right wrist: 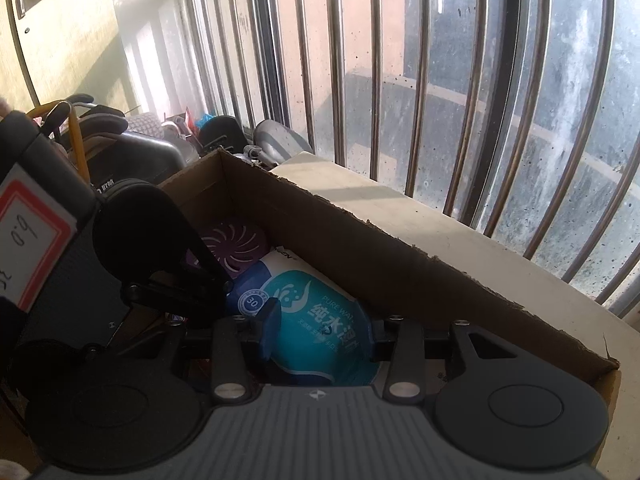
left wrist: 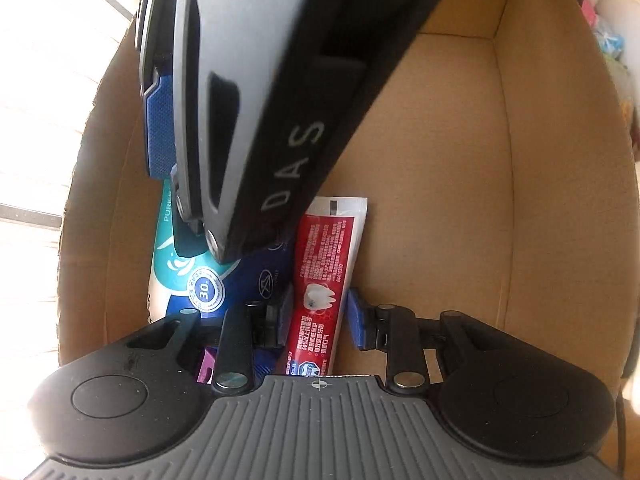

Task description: Organize objects

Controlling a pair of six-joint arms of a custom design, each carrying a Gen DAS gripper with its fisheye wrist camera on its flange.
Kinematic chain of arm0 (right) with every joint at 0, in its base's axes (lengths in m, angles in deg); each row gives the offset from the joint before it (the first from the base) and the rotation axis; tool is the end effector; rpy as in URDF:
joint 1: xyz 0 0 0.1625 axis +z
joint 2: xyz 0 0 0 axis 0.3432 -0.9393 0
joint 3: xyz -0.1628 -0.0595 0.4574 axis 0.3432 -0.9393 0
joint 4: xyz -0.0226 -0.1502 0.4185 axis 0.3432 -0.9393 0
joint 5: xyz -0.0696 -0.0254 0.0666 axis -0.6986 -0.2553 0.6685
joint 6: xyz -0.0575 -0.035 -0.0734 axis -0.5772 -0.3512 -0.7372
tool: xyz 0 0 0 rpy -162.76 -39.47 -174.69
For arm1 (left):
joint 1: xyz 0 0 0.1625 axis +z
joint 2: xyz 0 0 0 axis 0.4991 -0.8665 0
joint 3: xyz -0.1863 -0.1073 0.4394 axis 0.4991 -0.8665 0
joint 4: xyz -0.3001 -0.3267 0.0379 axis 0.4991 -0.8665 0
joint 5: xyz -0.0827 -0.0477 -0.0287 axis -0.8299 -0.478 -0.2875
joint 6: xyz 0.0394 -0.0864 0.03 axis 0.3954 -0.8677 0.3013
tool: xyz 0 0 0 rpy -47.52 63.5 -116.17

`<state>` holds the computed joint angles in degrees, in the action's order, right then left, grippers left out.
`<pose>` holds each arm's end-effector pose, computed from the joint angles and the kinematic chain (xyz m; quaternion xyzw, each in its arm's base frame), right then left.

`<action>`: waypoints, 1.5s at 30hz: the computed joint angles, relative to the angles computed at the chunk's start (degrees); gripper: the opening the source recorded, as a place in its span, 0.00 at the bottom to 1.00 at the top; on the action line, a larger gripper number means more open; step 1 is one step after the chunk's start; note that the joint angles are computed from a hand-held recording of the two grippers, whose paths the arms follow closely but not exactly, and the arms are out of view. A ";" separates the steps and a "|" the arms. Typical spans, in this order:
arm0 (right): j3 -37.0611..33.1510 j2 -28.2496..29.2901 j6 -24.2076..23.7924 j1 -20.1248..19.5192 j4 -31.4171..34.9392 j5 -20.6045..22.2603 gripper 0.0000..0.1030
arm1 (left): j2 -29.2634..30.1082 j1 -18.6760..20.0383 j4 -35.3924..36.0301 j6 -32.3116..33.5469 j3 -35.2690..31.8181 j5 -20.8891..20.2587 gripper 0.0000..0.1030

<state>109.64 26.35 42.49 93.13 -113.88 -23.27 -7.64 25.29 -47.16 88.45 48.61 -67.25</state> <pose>0.3826 -0.6227 0.0875 0.4621 -0.8598 0.1546 0.1527 -0.1693 -0.5925 0.2857 0.6565 0.6630 0.1334 0.3341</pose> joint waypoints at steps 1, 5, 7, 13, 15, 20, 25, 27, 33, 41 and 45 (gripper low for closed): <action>0.17 -0.11 0.17 -0.05 -0.33 0.06 0.42 | -0.18 -0.02 -0.55 0.59 0.50 0.31 0.27; 0.80 -0.55 0.97 -0.25 -1.06 -0.25 0.42 | -0.61 -0.10 -1.84 1.68 1.90 1.41 0.27; 0.74 -0.58 1.15 -0.16 -0.97 -0.82 0.42 | -0.68 -0.05 -2.29 1.00 2.31 1.71 0.29; 1.49 -1.01 1.45 0.36 -3.40 -1.07 0.42 | -3.80 -1.28 -8.48 0.99 6.59 1.79 0.40; 2.02 -1.55 1.38 0.77 -4.25 -1.17 0.42 | -5.38 -1.90 -8.75 -0.50 7.25 1.25 0.46; 5.29 -4.47 0.43 2.52 -7.38 -2.47 0.42 | -12.34 -4.32 -12.49 -10.59 9.38 -1.09 0.64; 12.95 -10.44 0.79 3.10 -18.99 1.23 0.43 | -18.50 -7.78 -40.14 -16.71 19.11 1.89 0.81; 16.20 -13.20 2.54 2.63 -22.55 3.64 0.43 | -18.87 -8.05 -52.14 -16.50 22.22 0.60 0.90; 29.65 -20.07 9.50 -0.41 -33.61 14.71 0.45 | -19.28 -13.58 -81.04 -27.12 35.06 1.80 1.00; 40.74 -14.30 11.83 3.31 -64.78 8.80 0.49 | -28.12 -25.96 -71.08 -50.09 40.84 17.69 1.00; 42.91 -10.35 16.54 3.68 -75.32 5.54 0.50 | -27.36 -30.73 -75.89 -55.15 45.61 25.28 1.00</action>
